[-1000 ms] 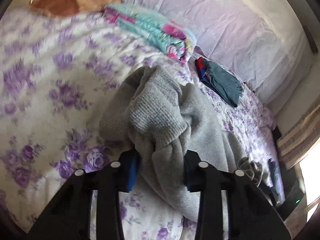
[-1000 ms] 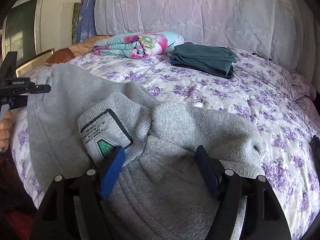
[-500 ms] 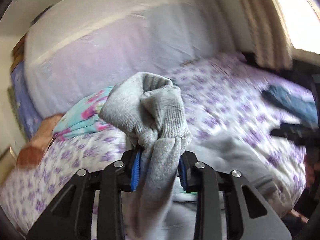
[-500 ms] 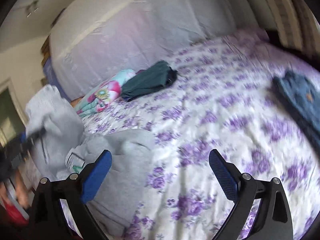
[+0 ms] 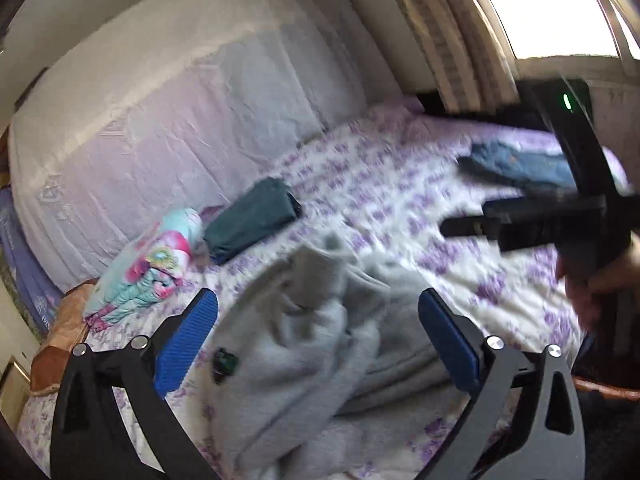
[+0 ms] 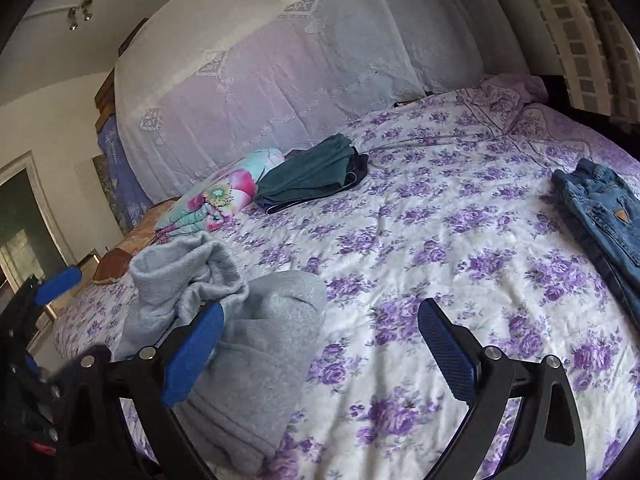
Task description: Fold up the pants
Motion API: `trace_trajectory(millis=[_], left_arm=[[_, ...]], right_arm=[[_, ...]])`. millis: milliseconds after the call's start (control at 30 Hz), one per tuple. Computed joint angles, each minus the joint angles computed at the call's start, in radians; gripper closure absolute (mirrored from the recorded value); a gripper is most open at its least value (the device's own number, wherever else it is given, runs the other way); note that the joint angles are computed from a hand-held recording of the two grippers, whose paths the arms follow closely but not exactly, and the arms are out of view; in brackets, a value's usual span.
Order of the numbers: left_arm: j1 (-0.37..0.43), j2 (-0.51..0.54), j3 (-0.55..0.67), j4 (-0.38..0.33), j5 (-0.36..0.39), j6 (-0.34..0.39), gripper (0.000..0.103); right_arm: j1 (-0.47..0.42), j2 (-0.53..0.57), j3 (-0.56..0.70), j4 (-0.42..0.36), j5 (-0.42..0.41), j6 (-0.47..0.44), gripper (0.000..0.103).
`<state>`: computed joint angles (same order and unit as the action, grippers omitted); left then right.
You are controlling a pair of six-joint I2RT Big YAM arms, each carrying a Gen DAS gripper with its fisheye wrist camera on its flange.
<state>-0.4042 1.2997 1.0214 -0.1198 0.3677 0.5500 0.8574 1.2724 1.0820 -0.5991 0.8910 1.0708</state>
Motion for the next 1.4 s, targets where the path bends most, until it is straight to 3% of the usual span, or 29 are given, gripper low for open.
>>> trace_trajectory(millis=[100, 233, 300, 400, 433, 500, 533, 567, 600, 633, 700, 733, 900, 1100, 1167, 1200, 1267, 1400], left_arm=[[0.048, 0.057, 0.095, -0.094, -0.010, -0.089, 0.005], [0.122, 0.241, 0.331, -0.353, 0.014, -0.262, 0.005], [0.138, 0.305, 0.396, -0.403, 0.023, -0.286, 0.005], [0.116, 0.331, 0.402, -0.402, -0.024, -0.235, 0.005], [0.110, 0.323, 0.382, -0.412, -0.025, -0.199, 0.005], [0.080, 0.334, 0.362, -0.434, -0.046, -0.127, 0.005], [0.076, 0.335, 0.351, -0.448, -0.043, -0.102, 0.005], [0.073, 0.337, 0.336, -0.459, -0.032, -0.082, 0.005], [0.069, 0.335, 0.298, -0.423, -0.035, -0.057, 0.005], [0.069, 0.333, 0.274, -0.386, -0.023, -0.036, 0.005], [0.071, 0.321, 0.247, -0.348, -0.005, -0.045, 0.005], [0.070, 0.318, 0.250, -0.359, -0.006, -0.054, 0.005], [0.111, 0.304, 0.270, -0.404, 0.061, -0.096, 0.005], [0.145, 0.302, 0.295, -0.400, 0.059, -0.154, 0.005], [0.146, 0.316, 0.305, -0.400, 0.043, -0.174, 0.005], [0.147, 0.322, 0.305, -0.397, 0.042, -0.181, 0.004], [0.147, 0.320, 0.291, -0.375, 0.028, -0.186, 0.004], [0.152, 0.264, 0.216, -0.245, -0.019, -0.196, 0.004]], right_arm=[[0.017, 0.029, 0.049, 0.040, 0.012, -0.088, 0.005], [0.010, 0.118, 0.184, 0.040, -0.012, -0.275, 0.005], [0.002, 0.162, 0.250, 0.054, -0.009, -0.355, 0.005], [-0.023, 0.222, 0.335, 0.095, -0.025, -0.446, 0.005], [-0.033, 0.248, 0.375, 0.044, -0.033, -0.435, 0.005], [-0.063, 0.321, 0.468, -0.167, -0.033, -0.345, 0.005], [-0.075, 0.349, 0.489, -0.268, -0.046, -0.285, 0.005], [-0.089, 0.364, 0.468, -0.318, -0.088, -0.252, 0.005], [-0.098, 0.360, 0.427, -0.318, -0.132, -0.239, 0.004], [-0.105, 0.335, 0.359, -0.268, -0.192, -0.201, 0.004], [-0.122, 0.256, 0.220, -0.091, -0.280, -0.146, 0.004], [-0.126, 0.242, 0.201, -0.064, -0.297, -0.148, 0.004], [-0.085, 0.257, 0.274, -0.134, -0.182, -0.191, 0.004], [-0.057, 0.191, 0.253, -0.003, -0.142, -0.246, 0.004], [-0.061, 0.220, 0.294, -0.079, -0.121, -0.234, 0.004], [-0.071, 0.250, 0.326, -0.160, -0.108, -0.205, 0.004], [-0.108, 0.273, 0.317, -0.205, -0.145, -0.185, 0.004], [-0.169, 0.172, 0.144, -0.003, -0.337, -0.093, 0.004]])
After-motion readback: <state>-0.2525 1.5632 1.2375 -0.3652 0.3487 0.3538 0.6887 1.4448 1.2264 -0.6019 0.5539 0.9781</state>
